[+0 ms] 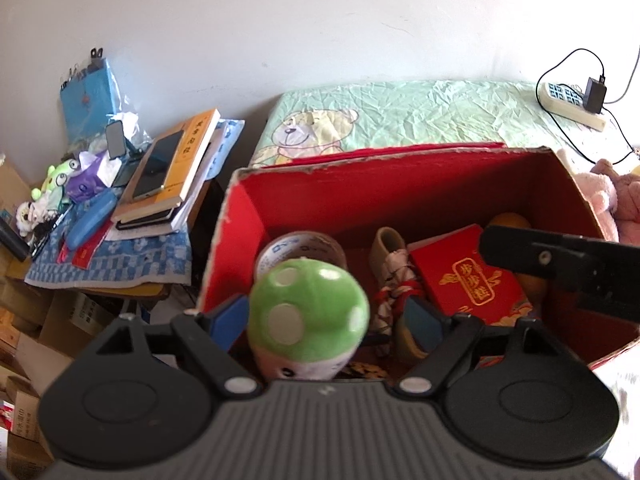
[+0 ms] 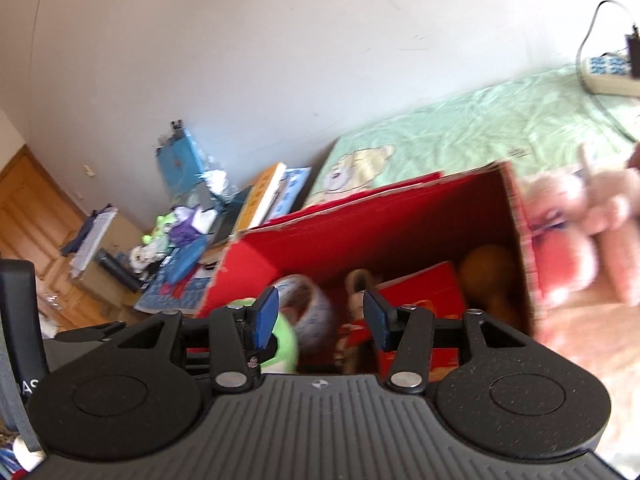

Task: Organize objects
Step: 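Carry the green doll over the red box and lower it inside, then open the left tool to release the doll and withdraw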

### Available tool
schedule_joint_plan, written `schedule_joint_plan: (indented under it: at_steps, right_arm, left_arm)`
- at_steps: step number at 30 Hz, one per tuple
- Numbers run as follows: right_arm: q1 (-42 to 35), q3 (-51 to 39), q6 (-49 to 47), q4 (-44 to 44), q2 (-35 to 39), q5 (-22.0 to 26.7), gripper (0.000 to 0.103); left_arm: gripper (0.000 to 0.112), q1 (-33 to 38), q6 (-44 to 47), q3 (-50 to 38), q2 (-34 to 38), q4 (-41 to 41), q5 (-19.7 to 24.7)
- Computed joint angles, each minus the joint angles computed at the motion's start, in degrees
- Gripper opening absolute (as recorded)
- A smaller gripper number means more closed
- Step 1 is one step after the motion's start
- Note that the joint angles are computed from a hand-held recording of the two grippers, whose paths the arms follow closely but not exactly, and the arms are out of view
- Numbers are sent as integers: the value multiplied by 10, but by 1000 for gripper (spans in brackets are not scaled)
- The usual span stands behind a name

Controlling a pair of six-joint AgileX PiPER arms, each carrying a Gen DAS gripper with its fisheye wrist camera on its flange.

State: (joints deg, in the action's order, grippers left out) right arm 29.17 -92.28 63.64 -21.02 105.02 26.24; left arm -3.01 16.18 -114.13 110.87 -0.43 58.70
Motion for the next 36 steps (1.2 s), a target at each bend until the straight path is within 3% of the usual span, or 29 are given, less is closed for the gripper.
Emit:
schedule_joint_plan:
  at_steps: [5,21,36]
  right_arm:
    - [-23,42,-63,48,-40,8,51]
    - [-131,206,-287,238,-203,-9,51]
    - [-252,319,-445,372,-322,10,51]
  left_arm:
    - [87,-43,-62,2,-7,41,19]
    - [91,-214,-235,23,-33,185,21]
    - [91,-326,-288,-28,-9,225,49]
